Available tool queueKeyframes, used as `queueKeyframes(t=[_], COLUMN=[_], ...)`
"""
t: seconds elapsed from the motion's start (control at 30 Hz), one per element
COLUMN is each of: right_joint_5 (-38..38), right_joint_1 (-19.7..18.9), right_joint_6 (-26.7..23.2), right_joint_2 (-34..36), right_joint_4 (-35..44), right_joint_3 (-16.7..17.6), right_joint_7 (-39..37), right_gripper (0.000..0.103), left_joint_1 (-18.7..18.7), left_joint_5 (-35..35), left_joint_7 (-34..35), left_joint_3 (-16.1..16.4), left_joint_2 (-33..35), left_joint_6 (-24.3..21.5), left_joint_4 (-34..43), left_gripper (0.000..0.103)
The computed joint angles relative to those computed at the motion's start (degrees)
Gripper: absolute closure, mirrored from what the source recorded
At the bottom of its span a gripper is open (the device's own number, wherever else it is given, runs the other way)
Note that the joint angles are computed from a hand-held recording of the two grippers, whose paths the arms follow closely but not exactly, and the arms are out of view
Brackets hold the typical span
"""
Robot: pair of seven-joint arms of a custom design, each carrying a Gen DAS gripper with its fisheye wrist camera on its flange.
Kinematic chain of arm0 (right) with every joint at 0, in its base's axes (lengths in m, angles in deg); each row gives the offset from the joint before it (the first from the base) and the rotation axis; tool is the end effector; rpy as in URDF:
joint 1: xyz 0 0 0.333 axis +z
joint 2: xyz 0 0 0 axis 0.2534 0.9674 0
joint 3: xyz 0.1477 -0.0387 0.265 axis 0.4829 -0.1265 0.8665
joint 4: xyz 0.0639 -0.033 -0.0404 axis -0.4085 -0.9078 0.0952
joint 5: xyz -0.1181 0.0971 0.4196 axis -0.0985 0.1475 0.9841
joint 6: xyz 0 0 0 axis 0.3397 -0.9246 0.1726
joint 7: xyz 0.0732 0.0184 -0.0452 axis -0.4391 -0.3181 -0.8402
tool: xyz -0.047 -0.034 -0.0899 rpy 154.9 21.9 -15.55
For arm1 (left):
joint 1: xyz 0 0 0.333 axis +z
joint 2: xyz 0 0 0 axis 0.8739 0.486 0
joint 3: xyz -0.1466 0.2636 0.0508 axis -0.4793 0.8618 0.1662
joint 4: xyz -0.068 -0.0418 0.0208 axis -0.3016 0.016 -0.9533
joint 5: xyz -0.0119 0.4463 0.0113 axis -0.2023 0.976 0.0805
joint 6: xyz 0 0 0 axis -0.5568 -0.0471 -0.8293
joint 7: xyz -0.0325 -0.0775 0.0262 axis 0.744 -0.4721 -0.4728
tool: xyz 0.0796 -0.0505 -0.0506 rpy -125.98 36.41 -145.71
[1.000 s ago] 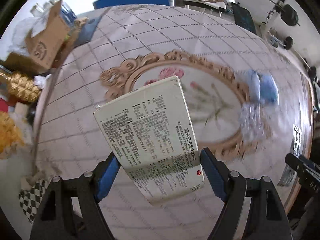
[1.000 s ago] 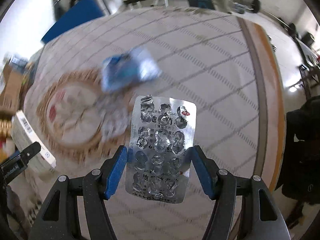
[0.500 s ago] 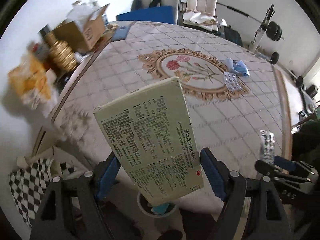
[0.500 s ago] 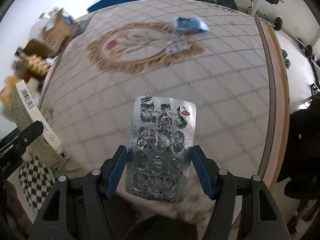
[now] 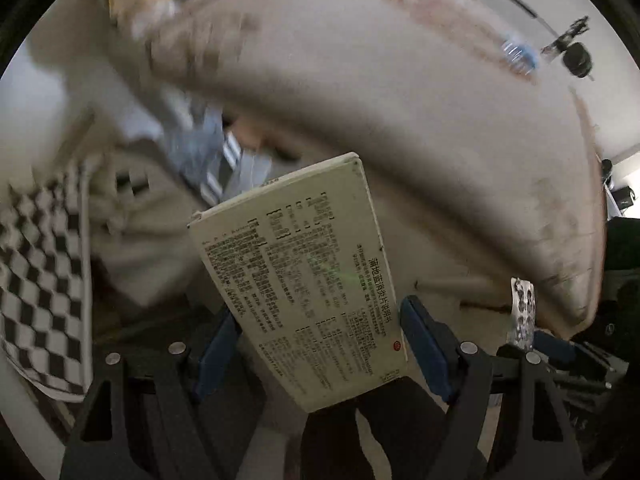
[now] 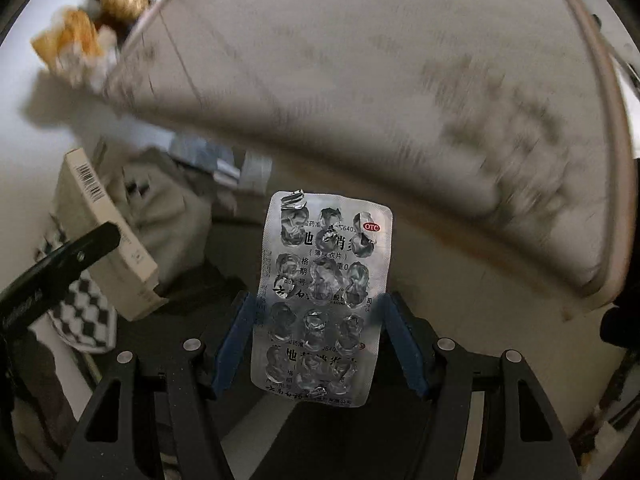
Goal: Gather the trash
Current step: 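Carry the white box and blister pack over the bin and release both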
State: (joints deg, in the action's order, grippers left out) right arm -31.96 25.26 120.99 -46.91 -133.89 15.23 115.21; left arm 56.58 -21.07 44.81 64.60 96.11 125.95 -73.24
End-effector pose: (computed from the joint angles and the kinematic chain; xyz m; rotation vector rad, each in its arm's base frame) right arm 0.4821 0.1589 0.7243 -1.3189 2.6434 0.2365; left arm 0.6279 -0.1522 0.7313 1.4993 -2.7354 0.2465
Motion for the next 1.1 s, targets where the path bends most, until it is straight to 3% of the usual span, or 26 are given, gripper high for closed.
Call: queueKeyframes(t=[0.1, 0.27, 0.43, 0.53, 0.63, 0.8, 0.87, 1.0, 1.1], right_joint_5=[3.2, 7.6, 11.0, 12.1, 13.9, 22.7, 24.4, 22.5, 17.5], right_joint_1=[0.8, 1.8, 2.8, 3.0, 3.1, 2.9, 2.9, 3.0, 3.3], right_joint_6=[5.5, 18.7, 31.3, 36.2, 40.4, 46.2, 47.8, 47.6, 45.2], right_joint_2=[-2.8, -3.8, 1.2, 5.7, 10.3, 18.4, 20.1, 22.5, 21.7], right_joint_4=[-10.6, -26.9, -36.2, -37.9, -38.3, -36.2, -35.3, -32.3, -31.5], right_joint_3=[0.3, 0.3, -0.6, -1.2, -1.6, -1.9, -1.5, -1.0, -1.1], right_joint_7=[-0.1, -2.1, -8.3, -12.5, -16.6, -26.2, -28.7, -28.7, -26.0], right_gripper=[0.035, 0.035, 0.035, 0.035, 0.035, 0.032, 0.000, 0.000, 0.000], left_joint_1=[1.1, 2.4, 3.1, 2.9, 3.3, 4.5, 4.7, 3.6, 3.3], left_joint_5=[-1.3, -5.0, -8.2, -7.5, -7.2, -5.8, -3.9, 2.3, 4.5], left_joint_7=[-1.1, -3.1, -5.9, -6.7, -7.6, -8.6, -7.8, -7.7, -7.9], left_joint_3=[0.6, 0.6, -0.3, -0.8, -1.1, -0.6, -0.1, 0.9, 1.2], left_joint_2=[-1.4, 1.9, 10.6, 15.4, 17.2, 14.7, 11.6, 5.5, 2.5], left_joint_6=[1.8, 6.1, 8.5, 10.4, 12.4, 18.5, 22.9, 30.6, 32.7], left_joint_4=[-9.0, -21.0, -24.0, -24.0, -25.5, -30.3, -34.0, -41.0, -43.9], left_gripper=[0.025, 0.025, 0.024, 0.023, 0.003, 0.003, 0.003, 0.003, 0.003])
